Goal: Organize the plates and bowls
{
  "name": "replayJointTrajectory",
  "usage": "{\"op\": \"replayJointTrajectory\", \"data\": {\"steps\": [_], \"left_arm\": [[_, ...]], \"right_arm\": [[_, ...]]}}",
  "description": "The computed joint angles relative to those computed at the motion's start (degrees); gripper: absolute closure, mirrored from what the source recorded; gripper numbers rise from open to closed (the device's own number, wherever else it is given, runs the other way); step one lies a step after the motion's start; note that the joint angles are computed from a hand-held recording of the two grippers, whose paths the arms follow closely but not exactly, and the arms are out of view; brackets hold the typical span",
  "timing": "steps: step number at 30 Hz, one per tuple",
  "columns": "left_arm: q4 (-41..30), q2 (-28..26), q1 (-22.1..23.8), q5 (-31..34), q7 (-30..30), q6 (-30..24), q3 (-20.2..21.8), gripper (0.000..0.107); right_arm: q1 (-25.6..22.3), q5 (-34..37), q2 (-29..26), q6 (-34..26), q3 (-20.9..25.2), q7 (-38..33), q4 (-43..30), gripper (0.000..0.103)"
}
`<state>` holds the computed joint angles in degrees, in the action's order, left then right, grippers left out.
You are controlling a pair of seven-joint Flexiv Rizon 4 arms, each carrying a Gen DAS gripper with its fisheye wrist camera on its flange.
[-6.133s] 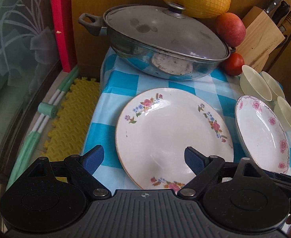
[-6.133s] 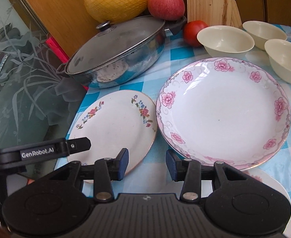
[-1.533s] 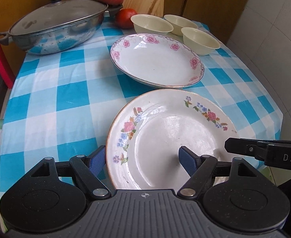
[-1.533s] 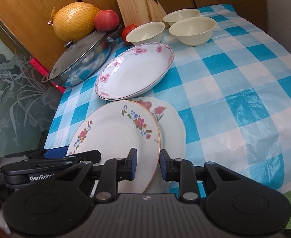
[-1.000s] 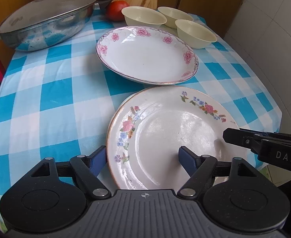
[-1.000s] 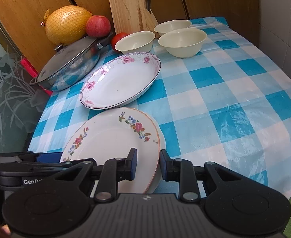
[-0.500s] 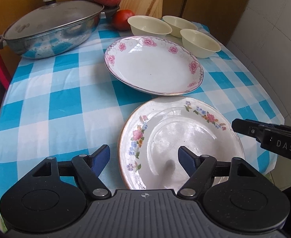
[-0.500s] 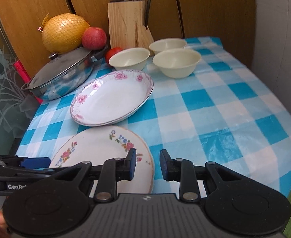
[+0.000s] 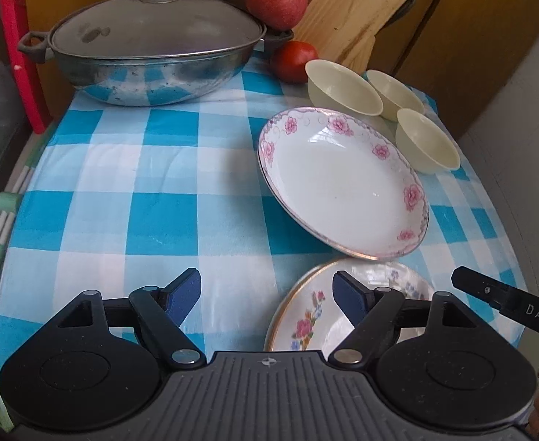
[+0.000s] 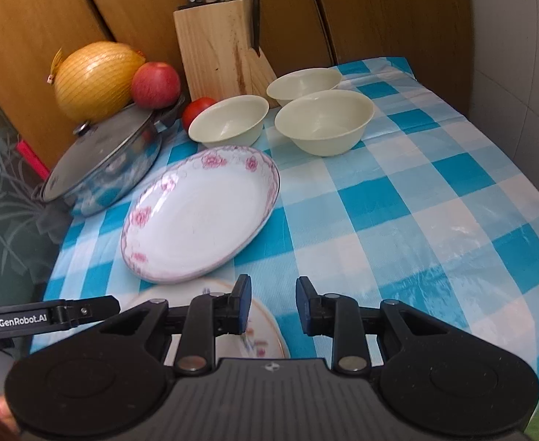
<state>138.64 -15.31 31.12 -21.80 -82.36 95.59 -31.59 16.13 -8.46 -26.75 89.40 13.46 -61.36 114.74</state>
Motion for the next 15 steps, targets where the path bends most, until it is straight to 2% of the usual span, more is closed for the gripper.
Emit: {"op": "replayJointTrajectory", "data": {"steps": [2,10,11,15], "left_arm": [[-1.2,-0.8,-0.7,-0.1,-0.7,0.5,1.0,0.023],[-9.4,-5.3,-11.0,-0.3,-2.7,-2.3,12.5,0.022],[-10.4,-6.0,-11.8,-0.5,-2.5,-2.8,13.3,0.022],[-13.4,-8.3,-13.6,-1.9,-2.1,-4.2,15.1,0.022]], "right_arm": [[0.6,-0.2,-1.0,0.1,-0.9,0.5,-1.7,0.078],[3.3,-2.6,-5.4,-2.2,-4.4,2.5,-8.7,0.077],[4.1,-2.9,-5.9,-2.3,-5.5,3.2,-9.3,0.077],[2.8,-2.7,-8.2,-4.9,-4.1,3.2,-12.7,0.077]]}}
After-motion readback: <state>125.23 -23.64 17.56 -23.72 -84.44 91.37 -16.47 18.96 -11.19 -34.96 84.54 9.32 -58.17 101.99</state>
